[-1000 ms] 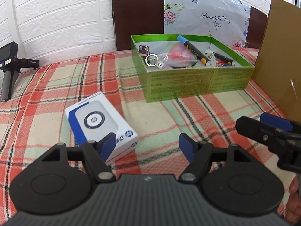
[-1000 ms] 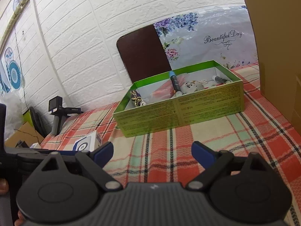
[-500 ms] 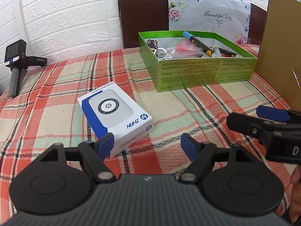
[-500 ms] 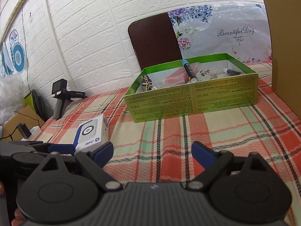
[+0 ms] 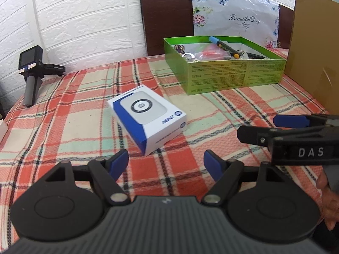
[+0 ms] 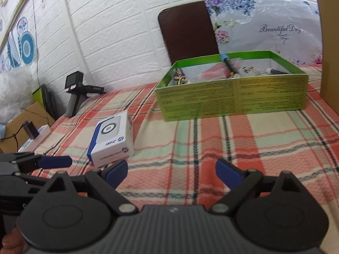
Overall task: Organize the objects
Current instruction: 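Move the right gripper to the white-and-blue HP box and grasp it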
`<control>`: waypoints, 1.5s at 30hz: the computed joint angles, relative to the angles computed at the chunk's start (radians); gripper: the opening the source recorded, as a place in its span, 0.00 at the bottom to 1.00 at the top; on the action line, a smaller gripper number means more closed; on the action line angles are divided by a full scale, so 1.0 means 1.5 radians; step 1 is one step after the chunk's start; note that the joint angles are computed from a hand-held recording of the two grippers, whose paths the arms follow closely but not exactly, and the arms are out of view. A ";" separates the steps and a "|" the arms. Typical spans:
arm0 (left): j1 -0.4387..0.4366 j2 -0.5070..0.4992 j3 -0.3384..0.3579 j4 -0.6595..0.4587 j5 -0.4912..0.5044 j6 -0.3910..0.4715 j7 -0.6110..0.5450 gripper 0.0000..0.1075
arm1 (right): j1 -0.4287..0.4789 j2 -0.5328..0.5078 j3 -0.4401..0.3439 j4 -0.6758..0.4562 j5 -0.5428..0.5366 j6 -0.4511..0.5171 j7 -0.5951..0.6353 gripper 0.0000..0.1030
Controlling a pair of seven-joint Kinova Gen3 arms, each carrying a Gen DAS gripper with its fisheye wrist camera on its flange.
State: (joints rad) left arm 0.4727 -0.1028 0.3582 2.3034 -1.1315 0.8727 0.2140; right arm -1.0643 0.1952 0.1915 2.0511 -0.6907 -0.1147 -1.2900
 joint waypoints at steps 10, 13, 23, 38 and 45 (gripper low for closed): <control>-0.033 -0.032 -0.008 0.040 0.016 -0.002 0.024 0.74 | -0.085 0.017 0.086 -0.024 0.037 0.039 -0.016 0.91; -0.049 -0.036 -0.009 0.050 0.013 0.003 0.033 0.74 | -0.096 0.025 0.096 -0.036 0.064 0.051 -0.034 0.91; -0.100 -0.056 -0.031 0.082 0.011 0.003 0.046 0.74 | -0.102 0.064 0.076 -0.093 0.173 0.089 -0.081 0.92; -0.203 -0.164 -0.163 0.110 0.075 -0.191 -0.074 0.75 | -0.101 0.160 0.067 -0.228 0.326 0.153 -0.173 1.00; -0.134 -0.149 -0.358 0.062 0.190 -0.369 -0.257 0.81 | -0.117 0.207 0.099 -0.282 0.385 0.179 -0.242 1.00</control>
State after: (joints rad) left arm 0.2716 -0.3265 -0.1788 2.3964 -0.8467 0.3187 -0.1710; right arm -1.2401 0.5060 0.3406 1.6284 -0.1134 0.1543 -1.6536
